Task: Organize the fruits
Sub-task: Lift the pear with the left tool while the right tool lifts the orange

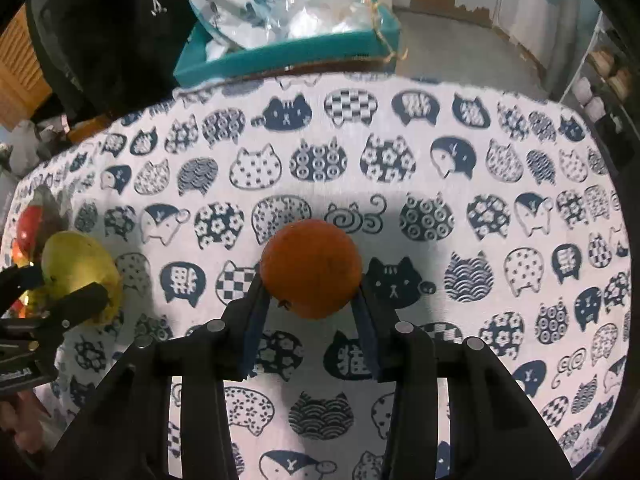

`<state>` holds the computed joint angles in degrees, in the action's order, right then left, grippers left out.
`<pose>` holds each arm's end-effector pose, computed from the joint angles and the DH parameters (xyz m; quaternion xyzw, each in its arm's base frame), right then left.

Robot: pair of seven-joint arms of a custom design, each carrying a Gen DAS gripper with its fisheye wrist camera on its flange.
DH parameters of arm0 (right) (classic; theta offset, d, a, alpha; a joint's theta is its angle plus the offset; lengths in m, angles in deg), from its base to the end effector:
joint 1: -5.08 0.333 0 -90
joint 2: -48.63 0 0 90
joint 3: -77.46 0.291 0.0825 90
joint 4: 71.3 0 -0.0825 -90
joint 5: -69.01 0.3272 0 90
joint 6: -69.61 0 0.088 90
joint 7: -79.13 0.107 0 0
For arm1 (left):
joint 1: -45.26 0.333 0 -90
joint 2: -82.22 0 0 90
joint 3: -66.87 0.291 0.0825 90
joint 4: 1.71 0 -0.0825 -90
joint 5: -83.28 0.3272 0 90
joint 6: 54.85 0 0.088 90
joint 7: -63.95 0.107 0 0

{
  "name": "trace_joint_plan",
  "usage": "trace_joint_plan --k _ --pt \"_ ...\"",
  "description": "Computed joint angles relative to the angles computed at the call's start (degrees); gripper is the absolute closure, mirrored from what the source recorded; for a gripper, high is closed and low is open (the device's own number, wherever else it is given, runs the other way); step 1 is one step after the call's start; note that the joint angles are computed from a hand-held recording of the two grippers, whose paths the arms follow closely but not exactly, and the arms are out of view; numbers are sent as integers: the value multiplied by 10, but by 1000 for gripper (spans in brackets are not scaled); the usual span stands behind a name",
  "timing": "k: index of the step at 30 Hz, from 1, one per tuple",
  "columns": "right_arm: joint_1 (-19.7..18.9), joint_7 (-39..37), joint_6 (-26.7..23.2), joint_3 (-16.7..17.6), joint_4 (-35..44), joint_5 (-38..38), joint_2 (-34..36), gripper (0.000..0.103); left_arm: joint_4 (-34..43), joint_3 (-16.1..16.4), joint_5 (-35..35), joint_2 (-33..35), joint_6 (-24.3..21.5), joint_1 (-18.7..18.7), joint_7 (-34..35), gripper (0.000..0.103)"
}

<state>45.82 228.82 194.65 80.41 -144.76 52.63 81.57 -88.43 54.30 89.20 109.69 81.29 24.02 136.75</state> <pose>0.5068 0.4575 0.4474 -0.6333 0.7482 -0.0958 0.1733 0.5634 -0.3446 0.4339 -0.5796 0.7909 -0.1865 0.0612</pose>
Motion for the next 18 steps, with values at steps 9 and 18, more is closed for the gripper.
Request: trace_joint_plan --k 9,18 --pt "19 9 -21 -5 18 -43 -24 63 -37 -3 -4 -48 27 6 -2 20" --pt "40 20 -50 -11 57 -82 -33 63 -73 -6 2 -104 55 11 -8 20"
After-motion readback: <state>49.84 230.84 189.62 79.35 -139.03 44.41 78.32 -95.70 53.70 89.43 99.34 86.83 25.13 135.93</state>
